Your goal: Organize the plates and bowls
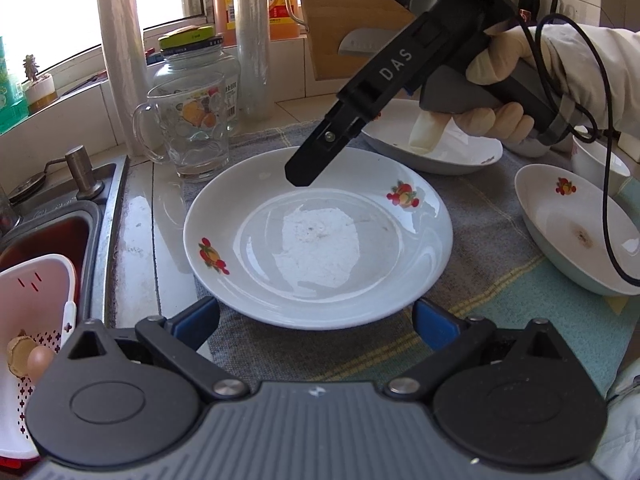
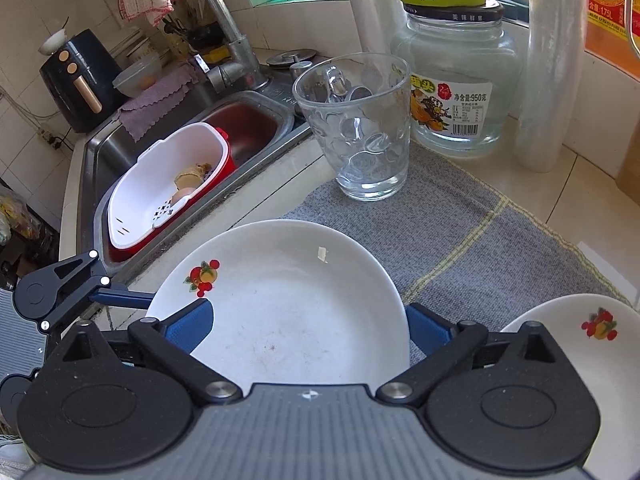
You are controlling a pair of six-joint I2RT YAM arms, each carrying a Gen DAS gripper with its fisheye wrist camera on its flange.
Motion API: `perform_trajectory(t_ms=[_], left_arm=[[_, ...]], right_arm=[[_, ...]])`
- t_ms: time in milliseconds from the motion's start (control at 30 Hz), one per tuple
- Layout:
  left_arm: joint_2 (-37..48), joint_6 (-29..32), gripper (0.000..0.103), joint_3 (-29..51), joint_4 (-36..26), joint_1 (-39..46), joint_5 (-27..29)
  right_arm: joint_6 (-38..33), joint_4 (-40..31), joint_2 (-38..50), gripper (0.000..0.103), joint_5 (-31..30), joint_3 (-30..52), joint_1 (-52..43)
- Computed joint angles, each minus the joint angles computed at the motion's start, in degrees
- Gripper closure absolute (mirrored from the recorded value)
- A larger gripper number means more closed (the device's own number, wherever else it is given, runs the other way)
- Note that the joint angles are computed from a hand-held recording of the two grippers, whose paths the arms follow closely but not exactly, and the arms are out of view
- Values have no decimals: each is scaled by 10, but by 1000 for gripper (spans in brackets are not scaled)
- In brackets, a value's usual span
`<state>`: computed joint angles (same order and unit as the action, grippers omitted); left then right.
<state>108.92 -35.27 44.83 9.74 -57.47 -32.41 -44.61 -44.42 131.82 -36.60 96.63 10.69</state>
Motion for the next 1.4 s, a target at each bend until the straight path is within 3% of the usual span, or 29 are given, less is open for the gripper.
perform_trajectory(t_ms=[400,833,1200,1400], left_arm=[[-19,-113,1,50,-119,-80,-87],[57,-243,1,198,-268,-157,-135],[149,-366,1,364,-426,-200,-164],[186,-415,1,433,-471,-201,-162]], right_arm=[[-55,20,-144,0,-63,-163,-40],[-134,110,-329,0,-92,-401,-154],[-270,45,-365,0,-127,-454,-337],[-364,13,-347,0,-129,-454,-444]])
